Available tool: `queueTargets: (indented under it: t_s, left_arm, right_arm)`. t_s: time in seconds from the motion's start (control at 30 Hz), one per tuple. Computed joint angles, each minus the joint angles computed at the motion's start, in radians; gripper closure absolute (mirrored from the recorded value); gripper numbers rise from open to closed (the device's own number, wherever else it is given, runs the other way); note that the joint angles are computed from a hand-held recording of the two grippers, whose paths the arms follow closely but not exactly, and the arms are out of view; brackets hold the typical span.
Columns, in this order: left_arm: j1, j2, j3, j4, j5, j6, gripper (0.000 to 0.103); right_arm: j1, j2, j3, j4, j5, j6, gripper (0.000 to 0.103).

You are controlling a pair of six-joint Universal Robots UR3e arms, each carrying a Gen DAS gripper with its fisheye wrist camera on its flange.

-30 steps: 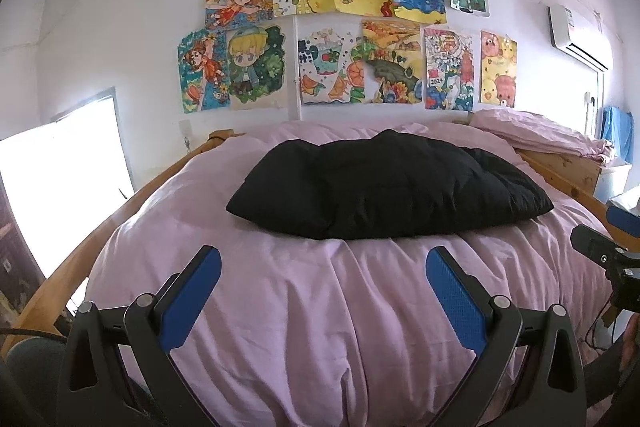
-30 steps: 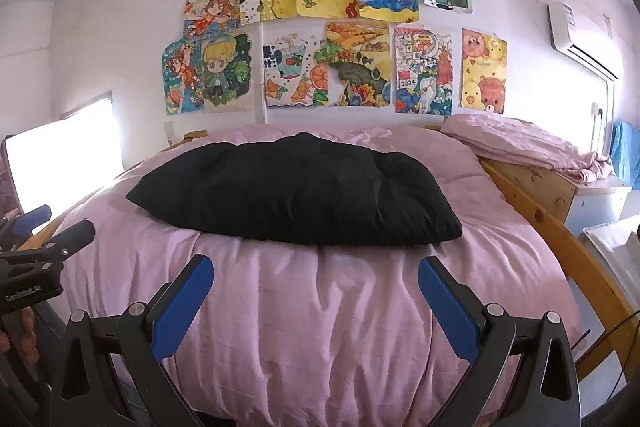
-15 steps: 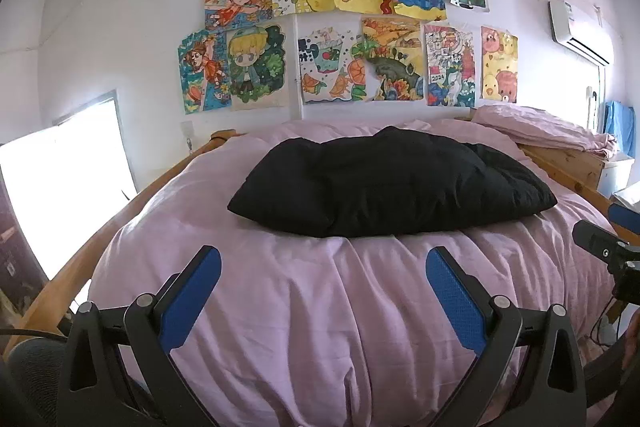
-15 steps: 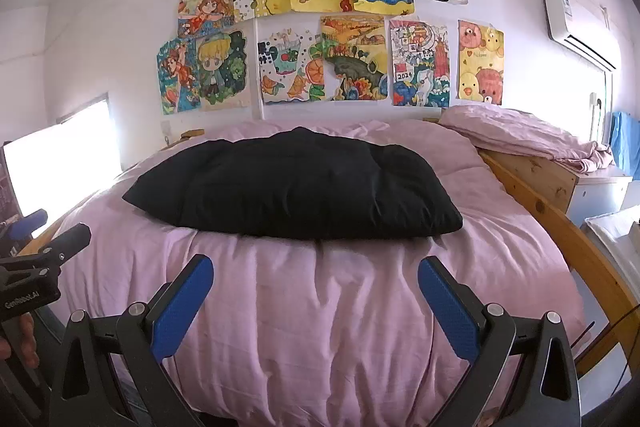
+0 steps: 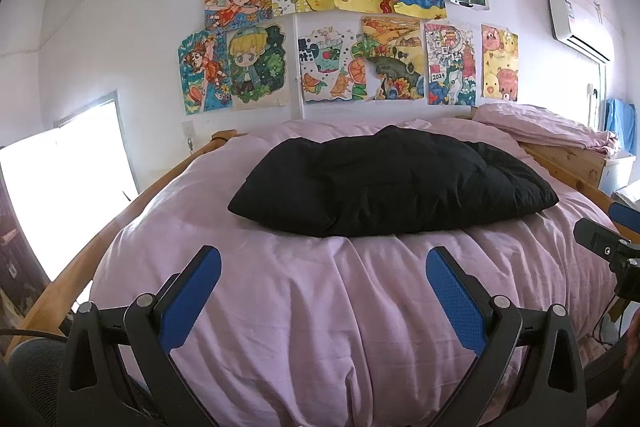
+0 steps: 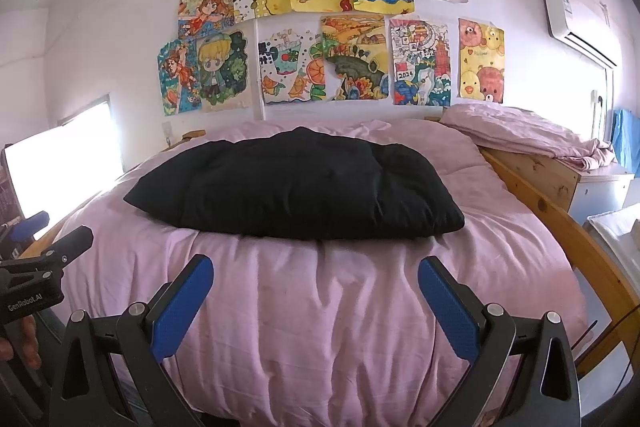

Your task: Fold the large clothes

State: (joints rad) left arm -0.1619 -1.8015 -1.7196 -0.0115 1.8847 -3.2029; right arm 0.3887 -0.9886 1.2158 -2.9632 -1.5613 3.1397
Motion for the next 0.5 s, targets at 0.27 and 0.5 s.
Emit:
queueTargets:
  t_s: [0.27,0.5]
  left_arm:
    - [0.001,-0.001,0.000,0.001,-0.001,0.003,0.002]
    - [-0.001,-0.002,0.001,0.000,0.001,0.001,0.002]
  right_arm:
    - [0.001,0.002,-0.002,0.001,-0.001,0.004,0.000]
    - [0.000,-0.001,-0.003,0.004,0.000,0.003,0.000]
